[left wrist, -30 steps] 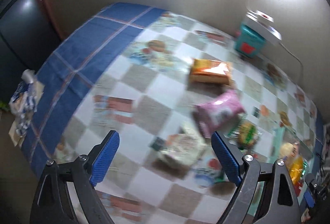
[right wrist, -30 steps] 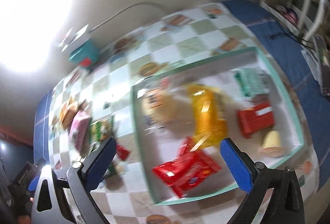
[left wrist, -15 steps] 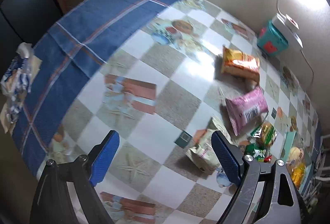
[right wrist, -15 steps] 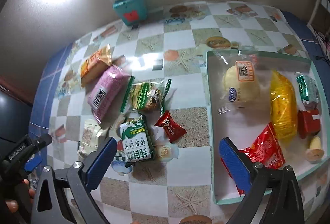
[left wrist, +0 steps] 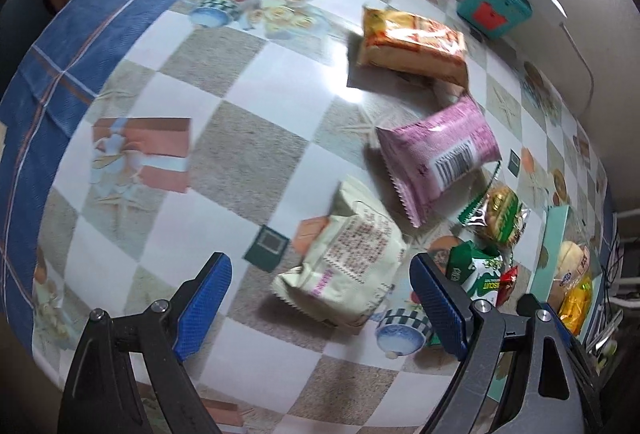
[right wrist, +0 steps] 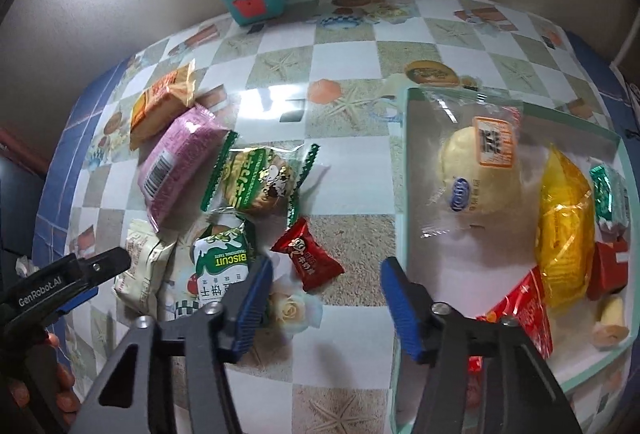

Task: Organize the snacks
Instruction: 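Move both tools back over the snack pile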

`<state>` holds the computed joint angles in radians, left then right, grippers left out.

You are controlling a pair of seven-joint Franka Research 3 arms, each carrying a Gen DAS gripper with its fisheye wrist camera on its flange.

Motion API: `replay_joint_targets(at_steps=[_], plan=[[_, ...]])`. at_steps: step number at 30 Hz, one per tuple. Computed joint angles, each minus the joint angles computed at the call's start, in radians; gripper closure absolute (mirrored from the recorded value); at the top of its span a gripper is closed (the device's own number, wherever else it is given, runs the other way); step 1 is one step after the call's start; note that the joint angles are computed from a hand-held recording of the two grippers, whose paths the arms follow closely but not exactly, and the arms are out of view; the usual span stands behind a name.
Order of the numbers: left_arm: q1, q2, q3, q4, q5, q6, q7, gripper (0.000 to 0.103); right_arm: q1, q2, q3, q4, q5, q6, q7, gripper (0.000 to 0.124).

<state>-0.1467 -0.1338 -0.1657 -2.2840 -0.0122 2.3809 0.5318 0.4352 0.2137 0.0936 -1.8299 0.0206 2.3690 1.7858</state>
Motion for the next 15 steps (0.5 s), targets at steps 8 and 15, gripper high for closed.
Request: replay_joint_targets(at_steps=[8,15], plan=[[-0.007,0.081,-0.010,0.073,0.014,-0.017,0.038,0.012,0.016,0.062,-0.003,0.050,-0.019,-0.018,-0.011,0.079],[-0.008,0.129,-0.018,0.117,0.039,-0.018,0.020,0.020,0.029,0.103,-0.011,0.083,-0.033,-0.024,-0.014,0.087]])
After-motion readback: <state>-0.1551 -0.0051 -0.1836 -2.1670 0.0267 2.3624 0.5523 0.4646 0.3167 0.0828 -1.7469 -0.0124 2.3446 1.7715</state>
